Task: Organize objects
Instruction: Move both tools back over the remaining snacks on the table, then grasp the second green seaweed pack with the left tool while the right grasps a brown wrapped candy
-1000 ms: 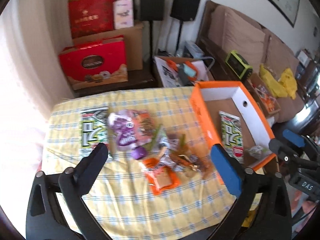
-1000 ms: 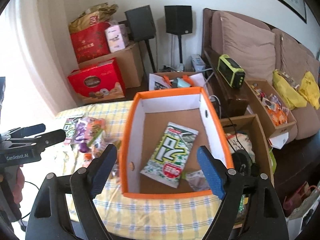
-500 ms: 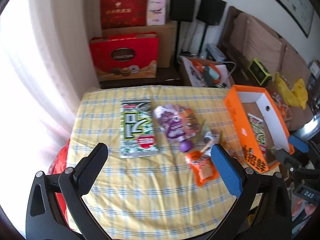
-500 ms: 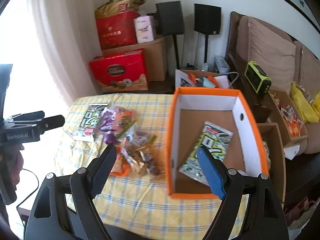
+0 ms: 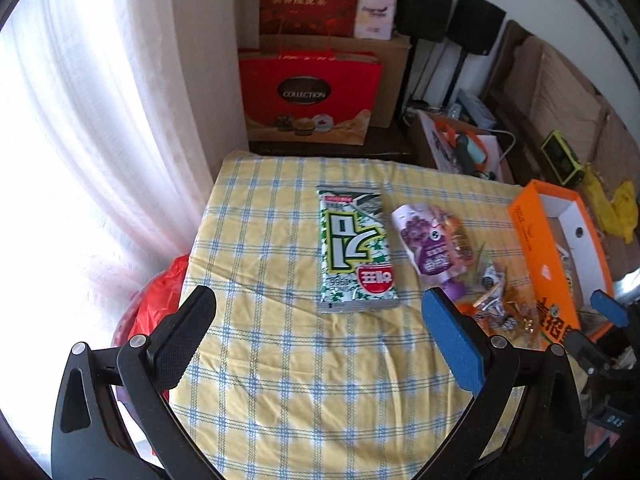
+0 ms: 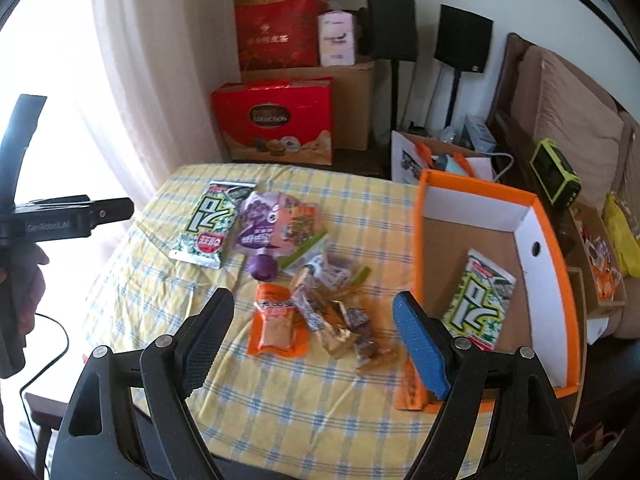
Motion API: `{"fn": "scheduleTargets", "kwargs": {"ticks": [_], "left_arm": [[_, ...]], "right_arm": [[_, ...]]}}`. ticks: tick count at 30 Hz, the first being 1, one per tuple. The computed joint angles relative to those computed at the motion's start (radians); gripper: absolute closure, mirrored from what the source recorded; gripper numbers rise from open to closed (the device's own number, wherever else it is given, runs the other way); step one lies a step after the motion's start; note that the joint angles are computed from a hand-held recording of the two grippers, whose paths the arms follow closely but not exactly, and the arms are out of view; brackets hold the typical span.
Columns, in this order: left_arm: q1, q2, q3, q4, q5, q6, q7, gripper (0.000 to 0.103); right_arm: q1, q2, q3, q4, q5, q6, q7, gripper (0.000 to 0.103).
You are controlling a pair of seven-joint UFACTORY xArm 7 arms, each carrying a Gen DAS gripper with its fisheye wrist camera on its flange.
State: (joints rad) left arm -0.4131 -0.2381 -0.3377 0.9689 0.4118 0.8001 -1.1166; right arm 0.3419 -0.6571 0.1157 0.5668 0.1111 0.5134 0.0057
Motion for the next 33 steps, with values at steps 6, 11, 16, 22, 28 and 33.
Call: {"fn": "scheduleTargets", "kwargs": {"ticks": [6,11,16,22,28,33], "left_arm": [[0.002,0.012,0.018,-0.035,-0.036,-0.053,0.020,0.000],[0.006,0.043,0.030,-0.039,-0.061,-0.087,0.031,0.000],[0.000,0.138,0.040,0.012,-0.035,-0.095,0.014,0.000],[-0.031,0.249,0.080,0.079,-0.029,-0.126,0.023,0.000],[-0.063,0.331,0.120,0.138,-0.014,-0.129,0.029,0.000],[-0.080,0.381,0.142,0.179,-0.019,-0.128,0.044,0.000]], "right_arm": [[0.011,0.077,0.017,0.023,-0.008,0.003,0.000,0.046],[0.009,0.126,0.018,0.026,-0.011,-0.001,0.005,0.051],[-0.020,0.186,0.044,0.044,-0.057,0.005,0.025,0.051],[-0.026,0.225,0.055,0.042,-0.101,-0.011,0.039,0.052],[-0.026,0.252,0.057,0.041,-0.119,-0.026,0.041,0.052],[-0.018,0.259,0.056,0.040,-0.138,-0.031,0.026,0.052]]}}
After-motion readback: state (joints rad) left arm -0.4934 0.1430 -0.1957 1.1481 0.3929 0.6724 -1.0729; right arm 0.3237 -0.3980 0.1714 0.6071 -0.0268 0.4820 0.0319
